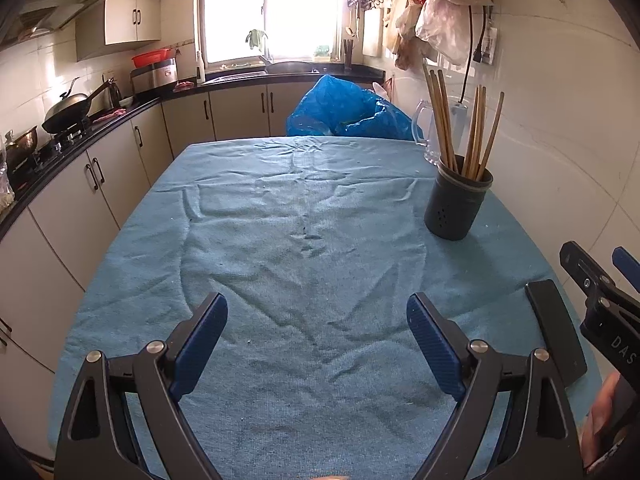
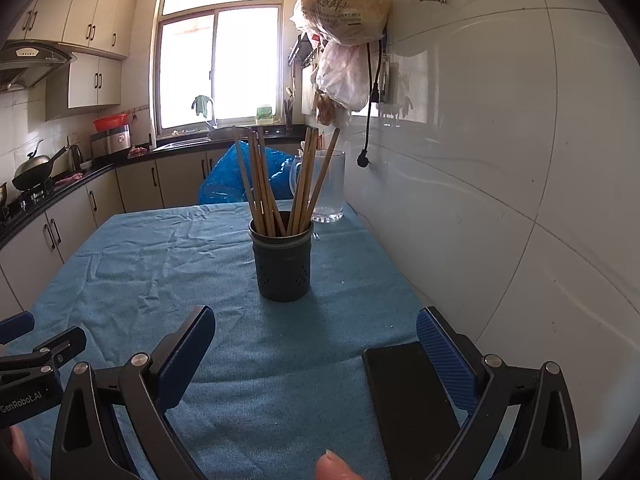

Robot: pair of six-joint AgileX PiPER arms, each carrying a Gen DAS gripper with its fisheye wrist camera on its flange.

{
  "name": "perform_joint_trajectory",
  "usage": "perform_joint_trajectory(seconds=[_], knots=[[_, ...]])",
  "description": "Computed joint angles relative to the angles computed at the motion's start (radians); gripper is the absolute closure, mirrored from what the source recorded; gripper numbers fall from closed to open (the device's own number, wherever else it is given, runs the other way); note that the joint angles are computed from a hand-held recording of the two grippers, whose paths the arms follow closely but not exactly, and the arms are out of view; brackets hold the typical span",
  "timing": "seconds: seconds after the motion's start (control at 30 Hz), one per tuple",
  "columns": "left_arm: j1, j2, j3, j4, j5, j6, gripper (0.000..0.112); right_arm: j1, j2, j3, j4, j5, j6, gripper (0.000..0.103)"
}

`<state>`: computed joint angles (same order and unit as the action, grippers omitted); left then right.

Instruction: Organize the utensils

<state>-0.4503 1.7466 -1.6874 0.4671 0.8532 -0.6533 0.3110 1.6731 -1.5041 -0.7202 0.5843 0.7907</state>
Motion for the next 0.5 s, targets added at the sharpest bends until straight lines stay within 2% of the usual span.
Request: perform_joint_trajectory(seconds=[0.5], knots=[[0.003, -0.002, 0.020, -0.001, -0.007, -0.001, 0.022, 0.014, 0.008, 0.009, -0.003, 0.012, -0.001, 0.001]])
